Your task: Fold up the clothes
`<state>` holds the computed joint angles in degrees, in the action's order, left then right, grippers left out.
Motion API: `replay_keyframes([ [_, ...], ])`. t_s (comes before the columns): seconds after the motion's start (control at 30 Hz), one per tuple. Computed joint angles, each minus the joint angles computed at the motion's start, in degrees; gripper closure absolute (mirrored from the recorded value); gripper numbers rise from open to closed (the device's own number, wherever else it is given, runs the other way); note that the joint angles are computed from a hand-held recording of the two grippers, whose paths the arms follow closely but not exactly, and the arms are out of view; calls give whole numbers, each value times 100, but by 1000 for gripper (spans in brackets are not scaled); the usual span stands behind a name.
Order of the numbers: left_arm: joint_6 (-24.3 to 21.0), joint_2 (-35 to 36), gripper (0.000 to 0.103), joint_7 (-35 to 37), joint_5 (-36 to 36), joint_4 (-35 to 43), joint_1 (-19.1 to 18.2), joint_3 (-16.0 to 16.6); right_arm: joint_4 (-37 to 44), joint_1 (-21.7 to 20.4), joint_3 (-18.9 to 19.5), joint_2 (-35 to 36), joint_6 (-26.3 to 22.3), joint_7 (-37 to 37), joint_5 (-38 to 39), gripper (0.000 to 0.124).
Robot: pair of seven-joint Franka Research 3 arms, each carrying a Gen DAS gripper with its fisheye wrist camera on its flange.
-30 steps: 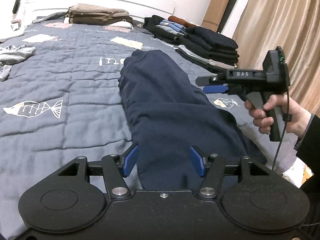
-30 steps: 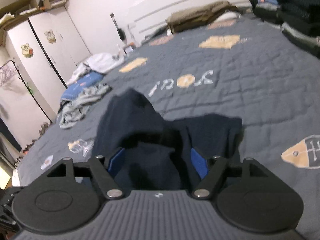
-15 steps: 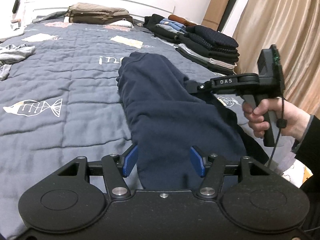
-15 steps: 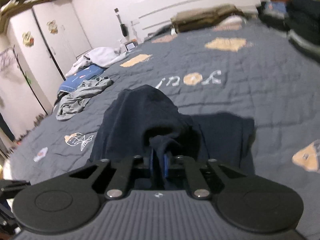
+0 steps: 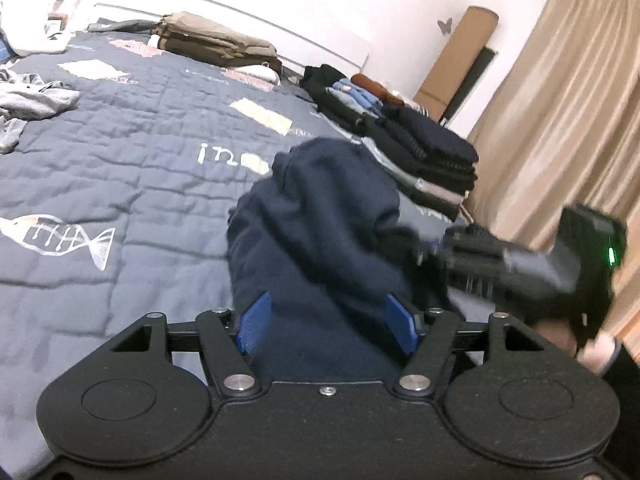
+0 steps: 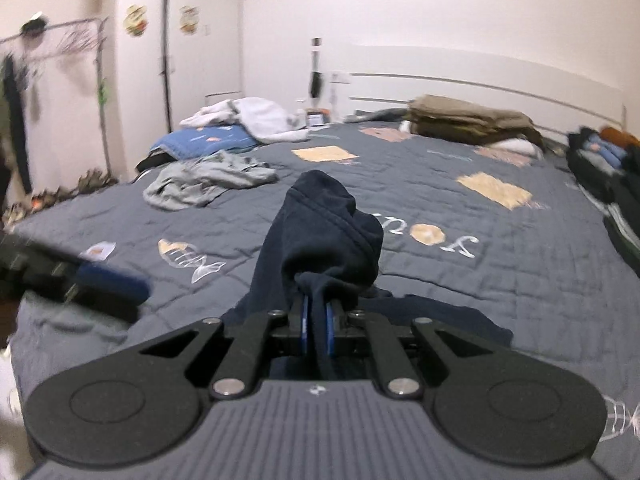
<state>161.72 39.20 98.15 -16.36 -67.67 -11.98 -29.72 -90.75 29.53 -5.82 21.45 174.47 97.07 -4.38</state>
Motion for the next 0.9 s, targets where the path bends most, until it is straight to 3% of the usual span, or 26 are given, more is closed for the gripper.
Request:
replay_keyframes([
  [0.3, -660, 1284, 39, -758, 71, 2107, -682, 311, 99, -154, 497, 73, -187, -999, 85, 116],
  [0.43, -766, 1391, 38, -794, 118, 2208, -765, 395, 113, -255, 715, 74, -340, -1415, 295, 116],
  [0.6, -546, 1360, 40, -917, 114, 2007, -735, 414, 169, -264, 792, 96, -528, -1663, 517, 115],
  [0.67, -449, 1331, 55, -889, 122, 1917, -697, 381, 175, -293, 822, 90, -563, -1742, 595, 114],
  [0.7, -408, 1313, 68, -863, 142, 1874, -682, 372, 140, -314, 848, 64, -534, -1795, 640, 112],
  [0.73, -366, 1295, 75, -837, 161, 1831, -666, 364, 134, -360, 902, 44, -595, -1866, 720, 112],
  [0.9, -328, 1328, 83, -824, 175, 1838, -632, 295, 124, -889, 1416, -134, -961, -2424, 1710, 112],
])
